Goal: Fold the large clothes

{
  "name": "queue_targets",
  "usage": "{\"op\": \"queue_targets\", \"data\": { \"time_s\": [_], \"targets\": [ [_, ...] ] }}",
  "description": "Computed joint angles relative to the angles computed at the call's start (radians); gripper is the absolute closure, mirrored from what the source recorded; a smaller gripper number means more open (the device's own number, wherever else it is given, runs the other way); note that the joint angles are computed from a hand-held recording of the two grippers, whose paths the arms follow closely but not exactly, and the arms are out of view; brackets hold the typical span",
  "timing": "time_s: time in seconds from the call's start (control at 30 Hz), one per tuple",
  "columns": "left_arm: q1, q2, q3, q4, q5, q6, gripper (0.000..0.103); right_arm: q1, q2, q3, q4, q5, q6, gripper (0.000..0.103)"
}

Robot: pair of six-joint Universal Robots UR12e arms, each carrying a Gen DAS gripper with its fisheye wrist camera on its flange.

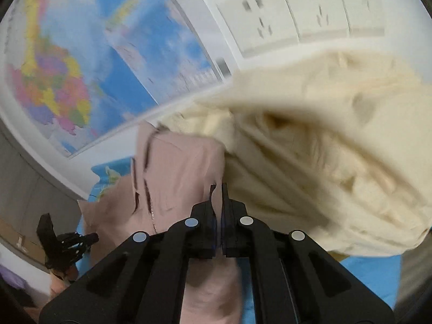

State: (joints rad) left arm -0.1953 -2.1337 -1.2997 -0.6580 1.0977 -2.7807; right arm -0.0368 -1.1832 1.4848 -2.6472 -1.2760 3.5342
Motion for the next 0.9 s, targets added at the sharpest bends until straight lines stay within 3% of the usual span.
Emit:
{"op": "queue_targets", "data": {
  "time_s": [0.03, 0.07, 0.1, 0.17, 0.23, 0.3, 0.37, 0.4, 0.43, 0.47, 0.53, 0.57, 0.6, 0.7, 0.77, 0.8, 0.83, 0.9],
  "targets": [
    [0.002, 0.008, -0.016, 0.019, -0.037, 0.028, 0.059, 0.003, 0.002, 0.0, 0.006, -0.018, 0.007, 0.1],
    [0.0, 0.02, -0.041, 0.049, -0.073, 0.069, 0.031, 0.001, 0.002, 0.007, 0.002, -0.027, 0.016, 0.1],
    [-0.003, 0.03, -0.061, 0.057, -0.12, 0.123, 0.025, -0.004, 0.003, 0.012, -0.006, -0.008, 0.023, 0.1],
    [-0.013, 0.048, -0.093, 0.051, -0.173, 0.224, 0.025, -0.004, 0.007, 0.007, -0.004, -0.004, 0.031, 0.1],
    [-0.031, 0.062, -0.119, 0.039, -0.165, 0.328, 0.025, -0.002, 0.007, 0.005, -0.003, -0.005, 0.023, 0.1],
    [-0.058, 0.068, -0.138, 0.027, -0.095, 0.422, 0.021, -0.002, 0.003, 0.008, -0.004, 0.0, 0.01, 0.1],
    [-0.081, 0.06, -0.128, -0.02, -0.012, 0.465, 0.023, 0.0, 0.004, 0.002, -0.006, 0.002, 0.004, 0.1],
    [-0.096, 0.047, -0.11, -0.054, 0.055, 0.474, 0.035, 0.002, 0.004, 0.001, -0.009, 0.008, -0.005, 0.1],
    [-0.1, 0.035, -0.091, -0.088, 0.083, 0.473, 0.049, 0.002, 0.004, 0.001, -0.011, 0.01, -0.007, 0.1],
    [-0.101, 0.025, -0.075, -0.118, 0.109, 0.458, 0.079, 0.001, 0.003, 0.001, -0.012, 0.015, -0.008, 0.1],
    [-0.084, 0.009, -0.032, -0.16, 0.073, 0.39, 0.095, 0.0, 0.001, 0.003, -0.016, 0.029, -0.011, 0.1],
    [-0.073, 0.01, -0.026, -0.124, 0.062, 0.347, 0.1, -0.002, -0.001, 0.004, -0.022, 0.038, -0.008, 0.1],
    [-0.062, 0.012, -0.028, -0.047, 0.068, 0.288, 0.1, -0.003, -0.002, 0.006, -0.028, 0.044, -0.009, 0.1],
    [-0.03, 0.004, 0.0, 0.076, 0.081, 0.122, 0.099, -0.013, -0.004, 0.013, -0.055, 0.064, 0.023, 0.1],
    [-0.015, -0.014, 0.041, 0.024, 0.051, 0.114, 0.097, -0.017, 0.008, 0.001, -0.036, 0.073, 0.044, 0.099],
    [-0.014, -0.023, 0.065, -0.026, 0.06, 0.116, 0.089, -0.016, 0.014, -0.008, -0.02, 0.069, 0.05, 0.099],
    [-0.021, -0.05, 0.111, -0.089, 0.111, 0.106, 0.083, -0.014, 0.023, -0.019, -0.002, 0.055, 0.054, 0.098],
    [-0.041, -0.089, 0.157, -0.108, 0.227, 0.096, 0.073, -0.013, 0.034, -0.027, 0.0, 0.04, 0.075, 0.092]
  ]
}}
